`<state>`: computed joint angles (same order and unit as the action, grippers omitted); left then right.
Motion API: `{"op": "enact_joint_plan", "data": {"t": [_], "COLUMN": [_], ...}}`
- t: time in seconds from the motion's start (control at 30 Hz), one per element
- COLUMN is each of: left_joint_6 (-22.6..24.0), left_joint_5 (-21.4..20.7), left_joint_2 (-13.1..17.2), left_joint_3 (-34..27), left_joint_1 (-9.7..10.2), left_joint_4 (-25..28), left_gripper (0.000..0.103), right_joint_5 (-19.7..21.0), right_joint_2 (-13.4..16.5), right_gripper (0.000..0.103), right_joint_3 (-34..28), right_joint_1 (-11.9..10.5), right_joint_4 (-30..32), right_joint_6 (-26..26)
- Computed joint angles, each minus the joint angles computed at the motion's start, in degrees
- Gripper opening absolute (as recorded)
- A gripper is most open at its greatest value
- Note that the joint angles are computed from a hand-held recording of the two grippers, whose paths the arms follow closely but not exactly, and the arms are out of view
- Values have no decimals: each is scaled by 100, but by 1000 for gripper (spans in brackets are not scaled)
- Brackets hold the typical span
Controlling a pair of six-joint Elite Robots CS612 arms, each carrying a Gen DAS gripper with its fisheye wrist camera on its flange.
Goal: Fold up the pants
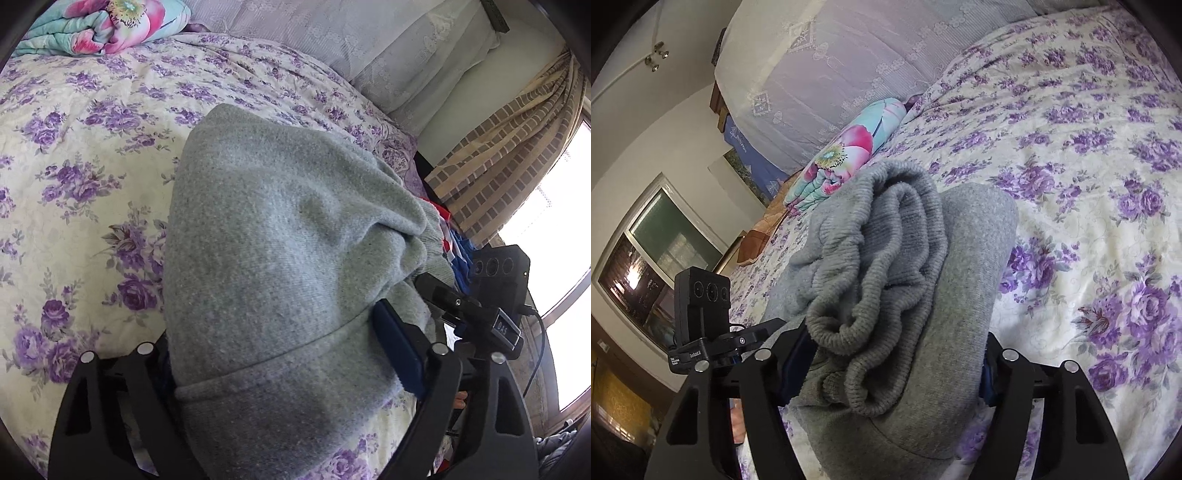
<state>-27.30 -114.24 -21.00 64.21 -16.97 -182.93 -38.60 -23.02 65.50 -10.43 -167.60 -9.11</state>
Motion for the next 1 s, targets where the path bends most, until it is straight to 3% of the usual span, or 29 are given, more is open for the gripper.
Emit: {"op": "enact_joint_plan", "data": {"t": [0.13,0.3,0.4,0.53,0.7,0.83,0.93,1.0], "left_joint_6": [192,434,523,902,1412,1588,1656,1603], "left_joint_5": [334,707,724,777,978,1190,1370,1428], "left_joint_2": [-120,-310,-445,-686,-850,-687,-361,10], "left_joint_3": [208,426,518,499,-32,-769,-1543,-2295], "left_joint_1": [-72,-162,-165,-175,-183,-187,-176,-148], "left_joint_4": [-285,-435,-511,-664,-422,-49,387,783], "left_gripper": [68,60,59,59,59,59,59,59], "right_joint_5": [-129,-303,-344,-105,-98,-258,-470,-590], "right_joint_2": [-56,-177,-325,-540,-643,-422,-44,312], "right_gripper": [63,59,58,58,58,58,58,58], "right_joint_3": [139,357,524,520,21,-716,-1535,-2241], "right_joint_1": [19,40,41,-16,-13,32,95,137], "right_joint_4": [-367,-886,-1217,-1588,-1927,-2018,-1822,-1538], "right_joint_6": [-88,-206,-228,-39,301,656,833,944]}}
